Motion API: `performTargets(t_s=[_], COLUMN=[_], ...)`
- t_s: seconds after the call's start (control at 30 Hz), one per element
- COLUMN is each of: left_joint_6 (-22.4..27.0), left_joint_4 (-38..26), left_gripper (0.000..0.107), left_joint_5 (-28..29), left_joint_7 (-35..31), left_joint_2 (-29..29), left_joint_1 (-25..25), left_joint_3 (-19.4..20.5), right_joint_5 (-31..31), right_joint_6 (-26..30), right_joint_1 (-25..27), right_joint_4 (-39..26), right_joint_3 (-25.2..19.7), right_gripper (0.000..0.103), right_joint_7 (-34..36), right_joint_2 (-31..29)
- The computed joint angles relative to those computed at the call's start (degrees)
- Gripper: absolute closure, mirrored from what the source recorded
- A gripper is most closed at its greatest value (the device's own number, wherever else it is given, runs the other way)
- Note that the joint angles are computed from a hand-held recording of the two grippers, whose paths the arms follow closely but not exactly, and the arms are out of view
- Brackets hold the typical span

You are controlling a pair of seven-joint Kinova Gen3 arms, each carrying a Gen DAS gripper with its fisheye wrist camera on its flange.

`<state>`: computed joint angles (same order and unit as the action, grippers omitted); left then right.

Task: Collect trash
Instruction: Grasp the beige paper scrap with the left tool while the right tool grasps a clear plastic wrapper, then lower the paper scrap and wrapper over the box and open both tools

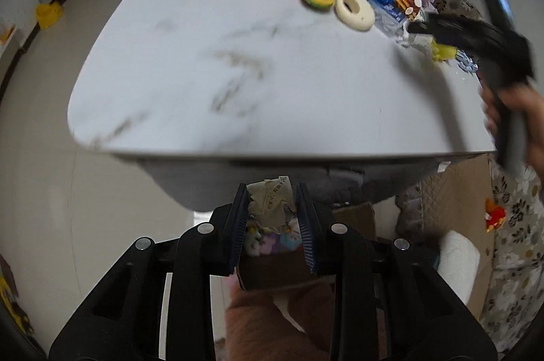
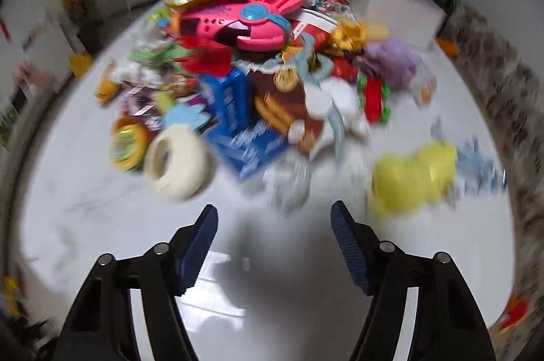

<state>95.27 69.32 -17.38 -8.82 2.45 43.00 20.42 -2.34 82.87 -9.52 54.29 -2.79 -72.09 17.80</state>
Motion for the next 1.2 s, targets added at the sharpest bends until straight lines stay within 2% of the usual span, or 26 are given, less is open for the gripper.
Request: performTargets(t_s=[0.03,0.1,0.13,0.17,0.2,0.23,0.4,0.53,0.6,0.7,0.77,0.83,0.93,1.1,1.2], left_joint_6=[0.5,1.0,1.0,0.7,0.6,0.7,-0.7,-2.6,-3.5,-4.7,-6.2,-8.0,-11.2,-19.5,-26.2], left_joint_4=[0.0,0.2,0.4,0.8,1.0,1.2,1.5,1.1,0.8,0.6,1.3,2.8,6.1,14.4,20.4], left_gripper=[0.080,0.079,0.079,0.079,0.079,0.079,0.079,0.079,0.079,0.079,0.079,0.079,0.079,0.079,0.079], left_joint_5=[-0.1,0.0,0.0,0.2,0.2,0.3,1.1,1.4,1.5,3.0,5.1,7.9,11.3,17.0,21.2], left_joint_7=[0.8,1.8,2.8,3.4,3.8,4.1,1.9,-0.7,-2.0,-4.3,-5.5,-6.5,-7.3,-7.7,-8.5], left_joint_2=[-0.1,-0.2,-0.5,-0.8,-1.0,-1.1,-1.2,-0.6,-0.2,0.8,1.4,2.2,3.5,5.9,7.9], left_joint_1=[0.3,0.4,0.5,0.4,0.4,0.4,-0.7,-1.2,-1.0,-0.6,-0.3,-0.1,0.6,1.2,1.0], left_joint_3=[0.2,0.3,0.4,0.4,0.5,0.7,0.7,0.5,0.5,0.3,0.0,-0.3,-0.6,-1.3,-1.9], right_joint_5=[1.5,1.6,0.3,-1.9,-3.3,-5.7,-17.3,-26.6,-30.7,-33.5,-31.6,-29.4,-23.5,-15.6,-12.7], right_joint_6=[0.0,0.7,0.6,1.2,1.0,1.7,8.5,16.4,21.1,26.7,28.3,27.6,25.1,16.2,10.6], right_joint_1=[-1.8,-4.7,-4.9,-4.7,-4.4,-3.1,9.9,20.6,24.3,26.0,26.9,24.9,25.6,21.4,20.0], right_joint_4=[-0.6,-1.8,-1.5,-1.5,-0.9,-1.1,0.3,1.4,2.3,4.9,9.0,13.5,21.5,34.2,40.4], right_joint_3=[1.2,4.4,5.3,6.2,6.9,6.9,1.8,-0.7,0.1,3.5,5.0,7.9,6.6,7.9,7.9], right_gripper=[0.043,0.048,0.062,0.082,0.084,0.093,0.094,0.094,0.094,0.093,0.093,0.093,0.093,0.093,0.093], right_joint_7=[0.3,1.8,2.7,4.1,4.8,5.3,6.8,8.6,10.5,13.7,17.0,19.9,21.6,21.6,20.7], right_joint_2=[0.9,3.0,3.1,3.1,2.5,2.2,-1.1,-4.1,-5.6,-8.0,-10.6,-12.7,-14.9,-16.9,-16.1])
